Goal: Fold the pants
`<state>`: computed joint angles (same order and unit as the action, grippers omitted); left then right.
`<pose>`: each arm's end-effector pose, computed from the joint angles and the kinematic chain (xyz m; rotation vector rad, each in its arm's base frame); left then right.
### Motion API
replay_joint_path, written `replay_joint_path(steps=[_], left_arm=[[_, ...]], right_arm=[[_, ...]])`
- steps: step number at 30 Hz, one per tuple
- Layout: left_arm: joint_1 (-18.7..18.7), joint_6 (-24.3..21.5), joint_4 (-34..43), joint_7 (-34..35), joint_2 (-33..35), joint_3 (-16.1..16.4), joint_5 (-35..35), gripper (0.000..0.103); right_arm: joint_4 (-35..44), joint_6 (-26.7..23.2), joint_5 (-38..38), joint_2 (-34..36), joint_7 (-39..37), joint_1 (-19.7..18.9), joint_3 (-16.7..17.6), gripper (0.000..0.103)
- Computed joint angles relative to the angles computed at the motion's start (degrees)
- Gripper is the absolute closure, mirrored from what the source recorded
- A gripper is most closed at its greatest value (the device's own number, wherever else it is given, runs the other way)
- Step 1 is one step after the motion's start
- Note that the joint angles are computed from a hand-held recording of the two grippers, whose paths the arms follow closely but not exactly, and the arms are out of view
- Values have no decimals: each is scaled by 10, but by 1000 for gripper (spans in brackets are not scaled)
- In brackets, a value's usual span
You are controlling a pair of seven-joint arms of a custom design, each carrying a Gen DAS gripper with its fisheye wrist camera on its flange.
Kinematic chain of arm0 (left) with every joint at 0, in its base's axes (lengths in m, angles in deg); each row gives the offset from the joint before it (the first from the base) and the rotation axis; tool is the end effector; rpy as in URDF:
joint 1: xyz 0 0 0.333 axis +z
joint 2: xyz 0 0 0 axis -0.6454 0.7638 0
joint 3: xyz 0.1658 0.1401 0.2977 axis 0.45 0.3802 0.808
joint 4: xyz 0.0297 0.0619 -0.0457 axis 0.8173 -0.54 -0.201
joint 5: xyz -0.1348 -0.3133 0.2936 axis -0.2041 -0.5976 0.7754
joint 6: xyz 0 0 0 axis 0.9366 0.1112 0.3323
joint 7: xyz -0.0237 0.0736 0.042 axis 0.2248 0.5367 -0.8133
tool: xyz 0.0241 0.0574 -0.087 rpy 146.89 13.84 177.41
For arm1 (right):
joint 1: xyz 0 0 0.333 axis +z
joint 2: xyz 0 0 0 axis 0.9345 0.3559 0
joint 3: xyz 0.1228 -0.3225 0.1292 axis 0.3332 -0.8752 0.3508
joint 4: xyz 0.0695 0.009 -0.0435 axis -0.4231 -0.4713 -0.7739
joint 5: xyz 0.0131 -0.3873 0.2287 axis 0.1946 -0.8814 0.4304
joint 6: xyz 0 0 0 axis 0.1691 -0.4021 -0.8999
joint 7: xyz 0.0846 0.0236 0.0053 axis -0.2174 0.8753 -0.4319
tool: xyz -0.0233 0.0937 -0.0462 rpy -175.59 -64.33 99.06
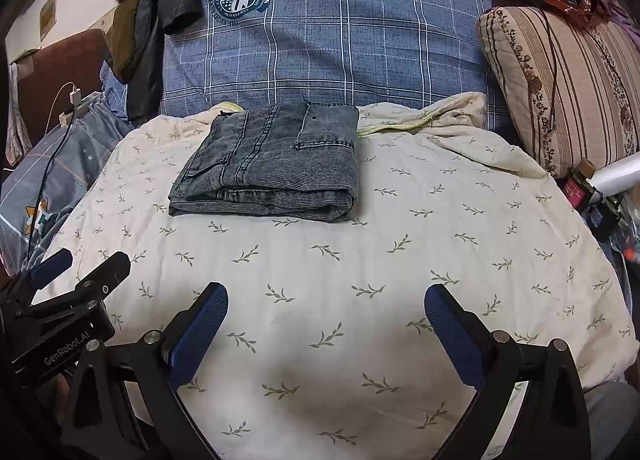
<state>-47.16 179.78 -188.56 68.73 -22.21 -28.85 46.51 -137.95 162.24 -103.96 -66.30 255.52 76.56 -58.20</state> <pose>0.5951 -0.2466 0.3714 -1.5981 1.8590 -0.9103 0.5893 0.0959 0.3883 -1.5670 2.0718 -0.8920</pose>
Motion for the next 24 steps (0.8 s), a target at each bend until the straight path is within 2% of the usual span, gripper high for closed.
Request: replay_joint_path(steps=[24], left_arm=[[0,4,2,6,2,1,-2,9]], right_arm=[[2,-1,5,2,-6,0,-1,4]])
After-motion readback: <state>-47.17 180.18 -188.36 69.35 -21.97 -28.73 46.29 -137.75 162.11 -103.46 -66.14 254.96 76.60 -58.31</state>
